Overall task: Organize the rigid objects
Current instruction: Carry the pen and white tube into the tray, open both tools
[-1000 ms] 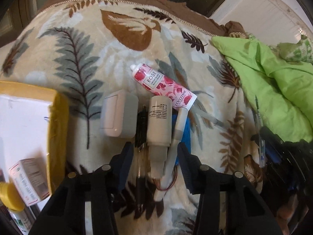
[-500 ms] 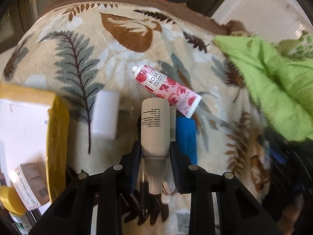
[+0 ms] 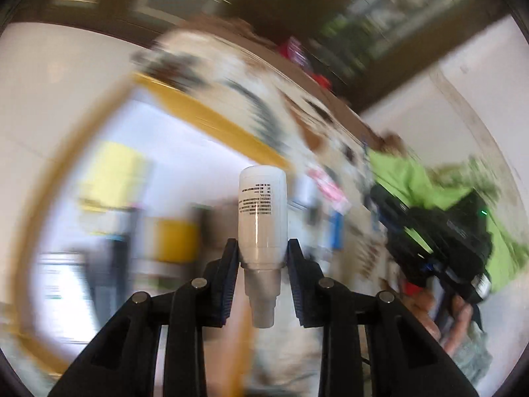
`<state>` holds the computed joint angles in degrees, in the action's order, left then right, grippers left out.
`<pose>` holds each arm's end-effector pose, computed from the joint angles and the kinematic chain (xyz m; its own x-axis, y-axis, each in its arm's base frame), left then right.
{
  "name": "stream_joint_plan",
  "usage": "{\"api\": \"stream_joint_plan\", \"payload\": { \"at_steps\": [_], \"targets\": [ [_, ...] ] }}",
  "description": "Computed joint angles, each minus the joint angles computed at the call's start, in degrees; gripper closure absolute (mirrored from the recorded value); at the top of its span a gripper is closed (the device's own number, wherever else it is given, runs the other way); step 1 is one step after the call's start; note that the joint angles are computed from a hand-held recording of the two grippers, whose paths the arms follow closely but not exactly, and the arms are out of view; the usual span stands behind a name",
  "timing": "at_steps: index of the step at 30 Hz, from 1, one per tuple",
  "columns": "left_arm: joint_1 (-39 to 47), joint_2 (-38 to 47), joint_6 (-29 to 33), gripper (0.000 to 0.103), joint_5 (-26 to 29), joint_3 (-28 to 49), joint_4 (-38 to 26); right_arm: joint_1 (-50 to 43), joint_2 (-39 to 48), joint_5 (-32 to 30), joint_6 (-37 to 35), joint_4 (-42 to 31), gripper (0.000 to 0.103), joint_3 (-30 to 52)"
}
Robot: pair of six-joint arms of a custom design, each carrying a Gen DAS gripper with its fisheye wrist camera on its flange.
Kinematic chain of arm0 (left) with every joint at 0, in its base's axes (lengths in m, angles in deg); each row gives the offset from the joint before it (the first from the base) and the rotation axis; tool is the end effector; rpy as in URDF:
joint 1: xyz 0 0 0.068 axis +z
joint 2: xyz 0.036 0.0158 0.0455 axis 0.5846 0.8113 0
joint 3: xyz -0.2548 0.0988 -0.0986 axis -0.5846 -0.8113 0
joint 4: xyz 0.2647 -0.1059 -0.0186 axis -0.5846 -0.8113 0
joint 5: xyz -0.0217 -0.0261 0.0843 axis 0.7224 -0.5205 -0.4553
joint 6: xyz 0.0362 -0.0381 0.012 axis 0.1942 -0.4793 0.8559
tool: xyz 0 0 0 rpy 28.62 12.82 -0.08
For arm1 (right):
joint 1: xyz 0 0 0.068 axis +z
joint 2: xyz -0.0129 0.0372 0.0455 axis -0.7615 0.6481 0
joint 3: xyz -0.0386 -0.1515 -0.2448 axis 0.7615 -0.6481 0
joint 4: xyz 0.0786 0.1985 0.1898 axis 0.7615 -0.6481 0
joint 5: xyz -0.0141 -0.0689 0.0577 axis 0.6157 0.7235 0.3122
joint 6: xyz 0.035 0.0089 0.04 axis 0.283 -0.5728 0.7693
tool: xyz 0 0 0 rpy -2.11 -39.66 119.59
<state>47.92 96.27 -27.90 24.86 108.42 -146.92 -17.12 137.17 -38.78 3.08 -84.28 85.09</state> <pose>0.2557 0.0313 0.3313 -0.9132 -0.0837 -0.3988 0.1750 0.8032 -0.5694 0.2750 0.1771 0.2940 -0.6849 0.6487 -0.3318 0.1349 0.5605 0.8171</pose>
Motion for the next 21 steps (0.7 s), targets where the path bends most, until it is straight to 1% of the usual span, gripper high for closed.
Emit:
{"api": "stream_joint_plan", "payload": {
  "at_steps": [1, 2, 5, 6, 9, 11, 13, 16, 19, 21],
  "targets": [
    [2.79, 1.6, 1.39, 0.074, -0.08, 0.78, -0.57, 2.48, 4.31, -0.3, -1.43, -0.87, 0.094, 4.41],
    [4.23, 2.94, 2.27, 0.074, -0.32, 1.32, -0.63, 3.58, 6.45, -0.37, -2.07, -1.8, 0.094, 6.62],
    [7.82, 6.89, 4.57, 0.074, -1.93, 1.86, 0.75, 7.97, 15.96, 0.08, -4.2, -7.73, 0.094, 17.23],
    [8.68, 8.17, 5.79, 0.074, -1.87, 1.98, 0.19, 9.36, 19.9, 0.11, -5.23, -10.62, 0.094, 21.67],
    [9.48, 9.82, 8.24, 0.074, -3.45, 0.9, 1.2, 11.19, 26.64, -0.82, -6.08, -16.3, 0.095, 29.03],
    [8.71, 10.94, 8.68, 0.074, -4.25, 0.4, 1.59, 12.42, 31.75, 0.18, -7.41, -23.88, 0.094, 35.87],
    [7.48, 11.94, 8.68, 0.074, -5.47, -0.07, 2.35, 12.52, 33.58, -0.23, -8.05, -25.48, 0.094, 37.23],
    [6.57, 12.41, 10.22, 0.074, -5.04, -0.31, 1.71, 12.34, 36.69, 0.48, -8.97, -29.81, 0.094, 40.79],
    [6.31, 11.92, 11.25, 0.074, -4.48, -1.19, 2.37, 12.06, 38.03, -1.06, -9.35, -30.31, 0.094, 40.96],
    [6.41, 11.94, 11.55, 0.074, -3.9, -1.5, 2.56, 12.28, 39.66, -1.0, -10.66, -31.56, 0.094, 42.83]
  ]
}}
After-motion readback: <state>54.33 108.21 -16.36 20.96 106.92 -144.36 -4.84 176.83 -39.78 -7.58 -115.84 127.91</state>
